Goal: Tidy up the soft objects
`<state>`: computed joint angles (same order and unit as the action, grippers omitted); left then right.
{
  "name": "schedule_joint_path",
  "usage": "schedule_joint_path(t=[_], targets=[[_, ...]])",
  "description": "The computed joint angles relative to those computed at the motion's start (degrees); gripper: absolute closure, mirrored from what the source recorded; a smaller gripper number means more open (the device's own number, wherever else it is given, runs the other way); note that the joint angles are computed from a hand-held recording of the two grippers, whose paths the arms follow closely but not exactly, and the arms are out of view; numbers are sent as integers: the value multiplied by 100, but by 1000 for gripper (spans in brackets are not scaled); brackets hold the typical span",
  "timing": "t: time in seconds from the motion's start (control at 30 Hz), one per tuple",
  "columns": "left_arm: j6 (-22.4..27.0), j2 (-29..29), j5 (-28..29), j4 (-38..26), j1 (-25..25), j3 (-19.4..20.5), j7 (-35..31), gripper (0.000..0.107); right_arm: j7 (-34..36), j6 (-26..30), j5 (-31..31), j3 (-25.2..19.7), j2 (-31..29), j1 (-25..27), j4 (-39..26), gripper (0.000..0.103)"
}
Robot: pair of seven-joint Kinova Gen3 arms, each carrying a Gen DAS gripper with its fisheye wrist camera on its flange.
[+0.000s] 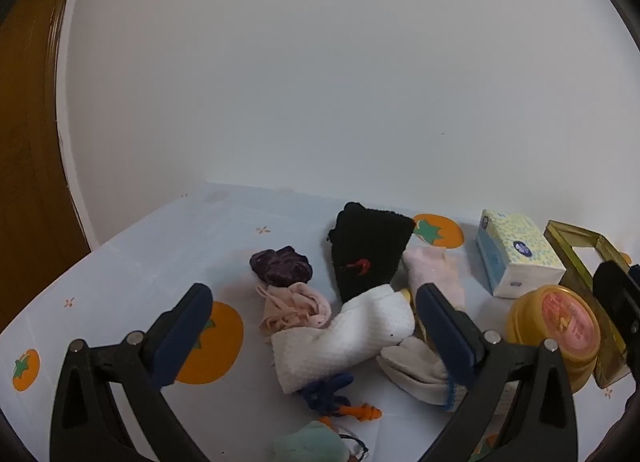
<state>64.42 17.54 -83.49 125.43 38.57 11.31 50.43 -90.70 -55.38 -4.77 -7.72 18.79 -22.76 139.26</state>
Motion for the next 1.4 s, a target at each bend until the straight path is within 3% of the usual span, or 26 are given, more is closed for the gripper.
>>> schedule_joint_path(t=[0.23, 0.6, 1.4], targets=[[-9, -22, -6, 32, 1, 13, 35, 5, 39, 292, -14, 13, -28, -12, -114, 1], [57, 3, 87, -66, 50, 22, -90, 5, 127, 69, -210, 9, 48, -131, -5, 1], [-31, -24, -47, 44, -10, 20, 12, 5, 191, 301, -157, 4, 12, -139, -101, 1]])
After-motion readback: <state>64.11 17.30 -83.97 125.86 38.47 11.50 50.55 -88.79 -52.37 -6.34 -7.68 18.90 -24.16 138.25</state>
